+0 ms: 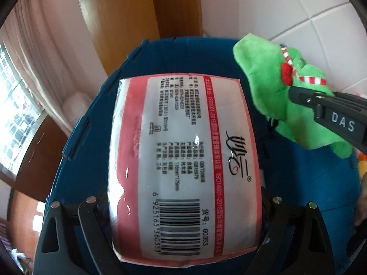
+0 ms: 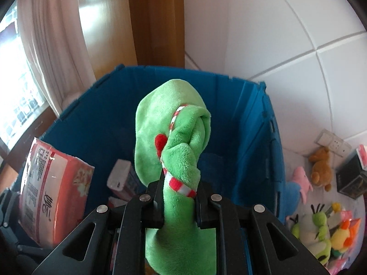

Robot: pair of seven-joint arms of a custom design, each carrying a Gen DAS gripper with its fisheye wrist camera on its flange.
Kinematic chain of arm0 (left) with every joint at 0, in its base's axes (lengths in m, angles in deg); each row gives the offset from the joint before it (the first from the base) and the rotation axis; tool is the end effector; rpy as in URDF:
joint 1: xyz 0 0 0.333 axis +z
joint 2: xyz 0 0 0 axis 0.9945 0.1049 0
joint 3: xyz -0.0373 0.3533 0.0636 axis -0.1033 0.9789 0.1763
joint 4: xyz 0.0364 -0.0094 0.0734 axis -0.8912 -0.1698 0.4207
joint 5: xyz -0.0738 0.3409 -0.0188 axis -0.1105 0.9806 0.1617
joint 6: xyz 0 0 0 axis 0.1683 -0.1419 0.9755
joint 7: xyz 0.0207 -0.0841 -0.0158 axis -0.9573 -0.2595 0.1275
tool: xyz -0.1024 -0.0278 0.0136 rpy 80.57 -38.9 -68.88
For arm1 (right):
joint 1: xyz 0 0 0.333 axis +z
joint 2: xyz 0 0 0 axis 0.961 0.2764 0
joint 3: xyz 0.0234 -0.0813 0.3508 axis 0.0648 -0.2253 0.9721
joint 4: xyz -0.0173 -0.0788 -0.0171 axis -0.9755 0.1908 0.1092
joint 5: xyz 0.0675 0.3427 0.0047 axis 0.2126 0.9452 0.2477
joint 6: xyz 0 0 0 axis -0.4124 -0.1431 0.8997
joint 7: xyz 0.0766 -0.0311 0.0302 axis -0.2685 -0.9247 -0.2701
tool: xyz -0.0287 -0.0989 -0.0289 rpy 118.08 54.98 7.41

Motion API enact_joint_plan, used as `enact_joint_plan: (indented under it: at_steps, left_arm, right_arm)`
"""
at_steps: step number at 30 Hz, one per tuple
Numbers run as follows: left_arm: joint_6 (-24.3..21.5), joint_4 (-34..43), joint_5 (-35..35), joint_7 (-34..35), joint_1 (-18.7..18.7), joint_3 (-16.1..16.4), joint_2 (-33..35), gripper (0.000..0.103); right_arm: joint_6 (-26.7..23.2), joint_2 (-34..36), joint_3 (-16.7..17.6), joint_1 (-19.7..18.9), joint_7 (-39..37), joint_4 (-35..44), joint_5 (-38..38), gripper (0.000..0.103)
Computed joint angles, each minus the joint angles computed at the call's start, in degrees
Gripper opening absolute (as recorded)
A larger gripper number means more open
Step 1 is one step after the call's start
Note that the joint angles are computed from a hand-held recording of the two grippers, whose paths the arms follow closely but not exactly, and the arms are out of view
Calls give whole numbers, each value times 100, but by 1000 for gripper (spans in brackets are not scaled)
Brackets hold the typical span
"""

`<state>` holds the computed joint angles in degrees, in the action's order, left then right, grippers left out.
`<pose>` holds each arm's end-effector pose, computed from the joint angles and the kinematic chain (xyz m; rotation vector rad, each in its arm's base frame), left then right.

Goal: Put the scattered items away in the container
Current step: 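Carry the tissue pack and green plush with both grippers over the blue crate, then open the left gripper to drop the tissue pack while the right drops the green plush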

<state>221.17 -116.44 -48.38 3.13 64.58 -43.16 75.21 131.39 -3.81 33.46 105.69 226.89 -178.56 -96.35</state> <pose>0.4181 -0.3232 0.6001 -1.6016 2.0992 -0.5586 0.5059 0.3574 0.6430 -1.7260 1.9077 -0.6944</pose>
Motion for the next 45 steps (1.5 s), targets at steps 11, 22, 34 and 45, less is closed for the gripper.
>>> enact_joint_plan:
  at_steps: [11, 22, 34, 45]
  left_arm:
    - [174, -294, -388, 164, 62, 23, -206, 92]
    - [-290, -191, -1055, 614, 25, 51, -179, 92]
    - [151, -596, -829, 401, 92, 39, -490, 92]
    - [669, -907, -276, -106, 418, -230, -859, 103]
  right_arm:
    - [-104, -29, 35, 17, -15, -56, 28, 40]
    - [-282, -25, 50, 65, -26, -10, 51, 79]
    - [-166, -183, 102, 29, 93, -189, 9, 79]
    - [-141, -405, 170, -55, 264, -434, -32, 79]
